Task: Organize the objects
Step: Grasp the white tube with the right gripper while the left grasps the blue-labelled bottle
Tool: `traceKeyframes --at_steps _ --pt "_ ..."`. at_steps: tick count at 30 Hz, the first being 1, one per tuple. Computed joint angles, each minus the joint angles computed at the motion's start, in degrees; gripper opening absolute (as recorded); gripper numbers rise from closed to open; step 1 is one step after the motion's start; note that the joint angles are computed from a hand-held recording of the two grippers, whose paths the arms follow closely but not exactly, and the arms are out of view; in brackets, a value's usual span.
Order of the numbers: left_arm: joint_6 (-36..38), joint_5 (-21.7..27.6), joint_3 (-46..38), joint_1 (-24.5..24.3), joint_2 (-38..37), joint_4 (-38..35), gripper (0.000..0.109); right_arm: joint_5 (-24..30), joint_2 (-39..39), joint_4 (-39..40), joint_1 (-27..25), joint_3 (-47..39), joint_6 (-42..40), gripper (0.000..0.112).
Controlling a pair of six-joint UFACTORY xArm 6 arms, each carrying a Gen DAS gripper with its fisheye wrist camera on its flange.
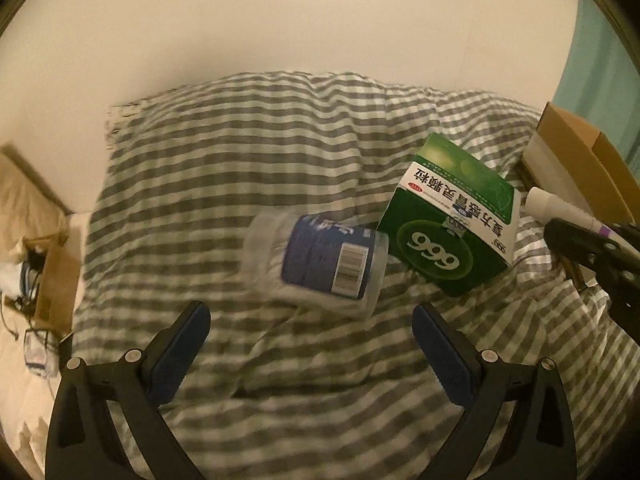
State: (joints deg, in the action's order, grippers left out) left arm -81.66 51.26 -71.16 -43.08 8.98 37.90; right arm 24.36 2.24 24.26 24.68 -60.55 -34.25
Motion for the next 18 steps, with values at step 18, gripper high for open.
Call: traceKeyframes --at_steps 18 --pt "9.74 -9.56 -2.61 7.08 6.19 -5.26 0.103 0.88 4.11 6.37 -0.61 -3.92 -3.13 0.021"
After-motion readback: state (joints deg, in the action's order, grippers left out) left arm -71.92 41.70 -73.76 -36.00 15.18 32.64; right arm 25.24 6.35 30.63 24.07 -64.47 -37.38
